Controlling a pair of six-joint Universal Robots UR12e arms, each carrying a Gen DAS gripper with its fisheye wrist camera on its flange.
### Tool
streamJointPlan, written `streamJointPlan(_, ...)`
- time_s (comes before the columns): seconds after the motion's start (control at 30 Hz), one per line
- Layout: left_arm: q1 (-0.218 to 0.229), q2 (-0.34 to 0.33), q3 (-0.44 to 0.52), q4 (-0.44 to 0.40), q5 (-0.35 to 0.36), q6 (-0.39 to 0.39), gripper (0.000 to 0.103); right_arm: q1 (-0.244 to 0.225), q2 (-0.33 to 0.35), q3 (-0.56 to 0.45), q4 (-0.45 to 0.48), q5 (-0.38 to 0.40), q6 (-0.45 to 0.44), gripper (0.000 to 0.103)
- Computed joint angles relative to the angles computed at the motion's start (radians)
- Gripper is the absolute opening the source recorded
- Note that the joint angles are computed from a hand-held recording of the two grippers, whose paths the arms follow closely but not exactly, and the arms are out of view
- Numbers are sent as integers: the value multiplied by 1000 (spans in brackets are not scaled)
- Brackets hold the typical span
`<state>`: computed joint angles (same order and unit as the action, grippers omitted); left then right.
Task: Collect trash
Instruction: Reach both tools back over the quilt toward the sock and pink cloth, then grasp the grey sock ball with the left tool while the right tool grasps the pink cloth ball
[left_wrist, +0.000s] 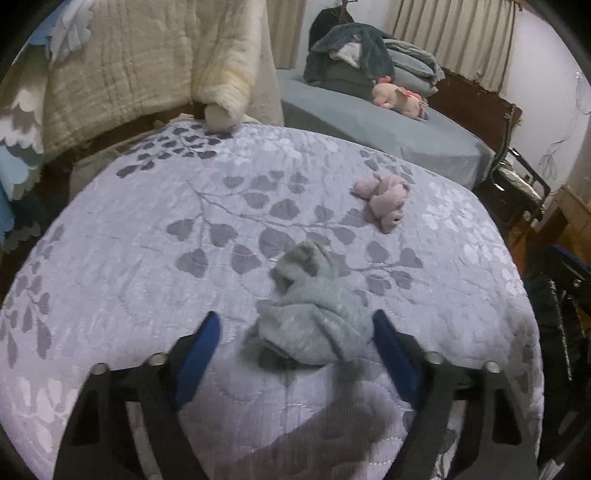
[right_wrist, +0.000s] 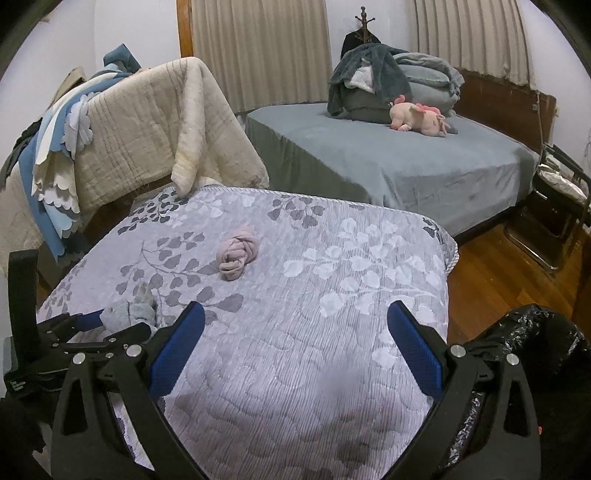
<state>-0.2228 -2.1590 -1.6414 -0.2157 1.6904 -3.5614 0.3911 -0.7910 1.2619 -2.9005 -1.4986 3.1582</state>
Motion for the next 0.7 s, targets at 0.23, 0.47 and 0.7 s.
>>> streamJointPlan(0.23,3,-5,3,36,-51,21,46,3,12,-17,13,5,-3,96)
streamJointPlan(0.47,14,8,-14,73,-37,2,44,10,40,-61,33,13,-2,96)
streamJointPlan(0.7,30,12,-14,80,7,3,44,29,111,-177,70,3,1,96)
